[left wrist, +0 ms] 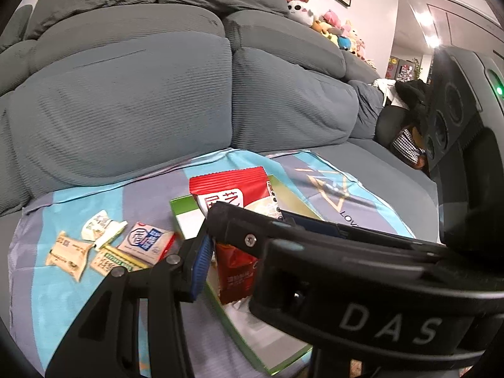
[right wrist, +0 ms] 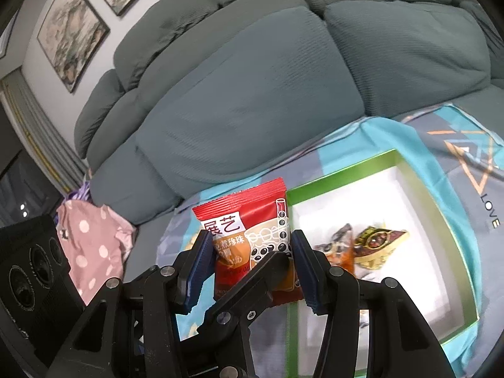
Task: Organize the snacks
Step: 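Carry the red packet into the green box and release it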
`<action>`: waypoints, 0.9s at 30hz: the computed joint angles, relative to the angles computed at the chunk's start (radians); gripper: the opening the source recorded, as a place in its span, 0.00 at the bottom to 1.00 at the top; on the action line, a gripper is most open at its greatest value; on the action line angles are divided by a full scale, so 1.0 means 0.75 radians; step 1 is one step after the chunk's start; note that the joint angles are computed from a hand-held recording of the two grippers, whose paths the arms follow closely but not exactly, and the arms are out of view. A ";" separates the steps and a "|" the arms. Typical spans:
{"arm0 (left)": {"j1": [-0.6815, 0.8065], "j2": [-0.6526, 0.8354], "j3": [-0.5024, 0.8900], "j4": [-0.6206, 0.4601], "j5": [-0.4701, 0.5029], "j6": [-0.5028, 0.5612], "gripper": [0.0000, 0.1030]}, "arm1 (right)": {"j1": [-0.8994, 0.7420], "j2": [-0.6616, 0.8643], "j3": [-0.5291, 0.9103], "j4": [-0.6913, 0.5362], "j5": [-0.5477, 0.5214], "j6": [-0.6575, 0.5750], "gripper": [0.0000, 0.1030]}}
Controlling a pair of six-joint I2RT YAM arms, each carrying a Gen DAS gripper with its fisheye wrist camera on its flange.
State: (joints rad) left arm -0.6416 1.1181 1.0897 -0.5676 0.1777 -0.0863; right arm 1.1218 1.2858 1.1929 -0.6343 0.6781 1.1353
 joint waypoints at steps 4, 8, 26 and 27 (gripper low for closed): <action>-0.040 0.072 0.029 0.000 0.002 -0.015 0.39 | -0.018 -0.035 -0.032 -0.029 0.003 0.031 0.53; -0.068 0.161 0.056 0.000 0.003 -0.028 0.39 | -0.084 -0.093 -0.117 -0.003 -0.069 0.031 0.53; -0.087 0.376 0.129 -0.048 0.102 -0.100 0.40 | -0.319 -0.123 -0.274 0.020 -0.362 0.115 0.53; -0.084 0.381 0.130 -0.051 0.109 -0.101 0.40 | -0.325 -0.122 -0.278 0.016 -0.372 0.122 0.53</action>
State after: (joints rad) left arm -0.7046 1.4040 1.1869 -0.6061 0.2591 -0.1617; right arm 0.8782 1.1940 0.9845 -0.6220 0.3992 1.2268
